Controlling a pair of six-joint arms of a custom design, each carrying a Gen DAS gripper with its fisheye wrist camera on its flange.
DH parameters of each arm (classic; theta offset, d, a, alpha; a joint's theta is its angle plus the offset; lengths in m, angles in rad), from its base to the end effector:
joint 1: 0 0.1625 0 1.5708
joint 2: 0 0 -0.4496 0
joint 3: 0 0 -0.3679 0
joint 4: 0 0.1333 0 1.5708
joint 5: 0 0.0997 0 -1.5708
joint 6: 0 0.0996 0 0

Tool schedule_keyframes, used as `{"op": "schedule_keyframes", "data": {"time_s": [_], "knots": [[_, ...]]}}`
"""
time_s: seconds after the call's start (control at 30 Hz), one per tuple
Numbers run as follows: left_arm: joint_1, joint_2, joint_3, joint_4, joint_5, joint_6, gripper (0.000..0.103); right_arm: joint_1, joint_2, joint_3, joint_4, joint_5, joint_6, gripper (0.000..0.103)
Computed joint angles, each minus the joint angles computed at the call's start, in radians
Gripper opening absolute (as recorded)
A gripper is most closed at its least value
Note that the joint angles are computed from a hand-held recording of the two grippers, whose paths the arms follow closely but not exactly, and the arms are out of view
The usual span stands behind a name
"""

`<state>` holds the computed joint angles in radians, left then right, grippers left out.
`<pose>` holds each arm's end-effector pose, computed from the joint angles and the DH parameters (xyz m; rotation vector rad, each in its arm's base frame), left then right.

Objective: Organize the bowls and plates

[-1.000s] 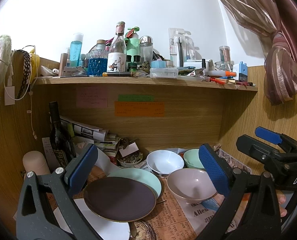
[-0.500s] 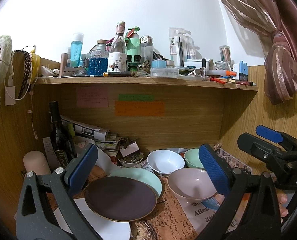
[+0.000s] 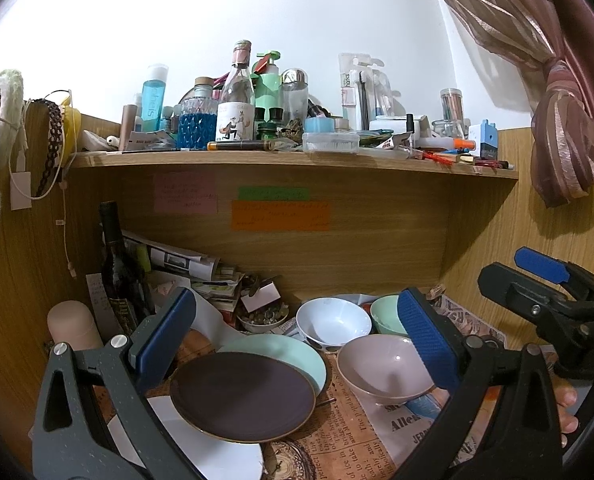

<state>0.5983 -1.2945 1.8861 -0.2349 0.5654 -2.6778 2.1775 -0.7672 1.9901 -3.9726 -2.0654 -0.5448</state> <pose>-0.2438 -0.4293 0.2778 0.7232 1.9607 -1.5824 0.3946 -0.4177 0.1874 0.9141 -2.1119 1.5345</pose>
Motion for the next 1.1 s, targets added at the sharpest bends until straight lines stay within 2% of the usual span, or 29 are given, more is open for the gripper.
{"op": "schedule_keyframes", "data": {"time_s": [0.4, 0.6, 0.77, 1.0, 1.1], "knots": [[0.020, 0.010, -0.011, 0.015, 0.002, 0.008, 0.103, -0.007, 0.014, -0.014, -0.006, -0.013, -0.009, 0.103], [0.066, 0.025, -0.047, 0.101, 0.006, -0.013, 0.103, -0.020, 0.035, -0.035, 0.034, -0.014, -0.022, 0.103], [0.127, 0.035, -0.097, 0.236, 0.044, -0.076, 0.103, -0.044, 0.046, -0.051, 0.133, -0.003, 0.021, 0.103], [0.237, 0.082, -0.197, 0.396, 0.058, -0.130, 0.103, -0.082, 0.091, -0.096, 0.269, 0.007, 0.100, 0.103], [0.289, 0.107, -0.250, 0.465, 0.078, -0.158, 0.101, -0.092, 0.115, -0.122, 0.328, -0.008, 0.130, 0.097]]}}
